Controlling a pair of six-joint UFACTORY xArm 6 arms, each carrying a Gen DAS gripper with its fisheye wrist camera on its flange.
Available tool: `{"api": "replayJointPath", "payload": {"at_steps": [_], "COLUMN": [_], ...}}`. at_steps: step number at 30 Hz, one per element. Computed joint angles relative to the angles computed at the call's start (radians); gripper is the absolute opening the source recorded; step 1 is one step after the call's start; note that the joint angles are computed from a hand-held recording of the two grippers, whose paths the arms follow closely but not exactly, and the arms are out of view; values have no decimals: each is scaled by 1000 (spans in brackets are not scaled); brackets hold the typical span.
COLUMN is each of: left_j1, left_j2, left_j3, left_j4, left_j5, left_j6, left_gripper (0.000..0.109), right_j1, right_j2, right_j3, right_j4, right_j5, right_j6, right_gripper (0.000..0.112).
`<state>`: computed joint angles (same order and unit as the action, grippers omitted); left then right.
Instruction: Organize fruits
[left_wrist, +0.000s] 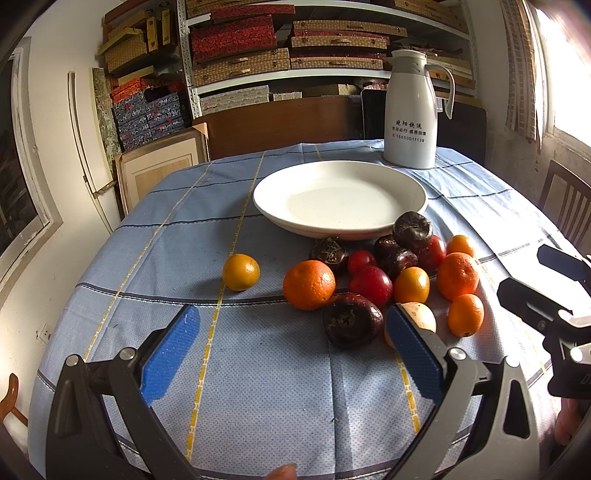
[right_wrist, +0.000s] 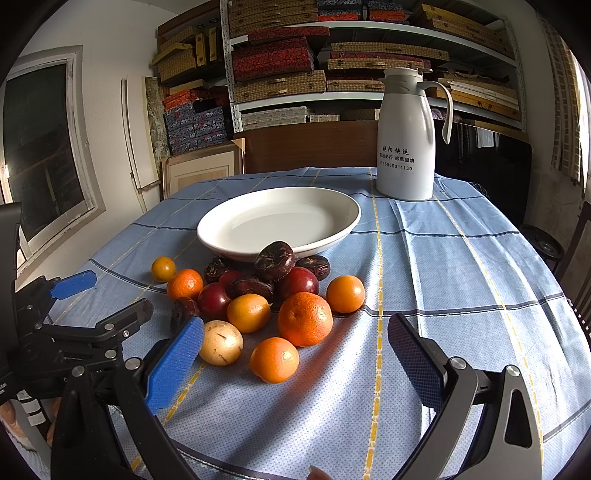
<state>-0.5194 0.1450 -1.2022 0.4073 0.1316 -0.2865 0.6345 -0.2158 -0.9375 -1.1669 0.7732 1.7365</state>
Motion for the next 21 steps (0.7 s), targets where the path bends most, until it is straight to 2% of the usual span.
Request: {"api": "replayJointPath", "payload": {"at_steps": [9, 14, 17, 19, 21], "left_j1": [-1, -8, -25, -36, -37], "left_j2": [0, 7, 31, 57, 90], "left_j3": [1, -6, -38, -78, -129], "left_j4": [1, -79, -193, -304, -384], "left_j5": [1, 24, 96, 176, 258], "left_j6": [-1, 85, 206, 318, 393], "left_gripper": [99, 99, 99, 99, 99], "right_j1": [1, -7, -63, -100, -117], "right_j2": [-1, -3, -3, 2, 5], "right_j3": [-1, 4, 32, 52, 66], "right_j4": [2, 14, 89, 199, 291], "right_j5": [1, -23, -167, -245, -263], "right_j6": [-1, -9, -58, -126, -179], "right_gripper": [100, 100, 100, 100, 100]}}
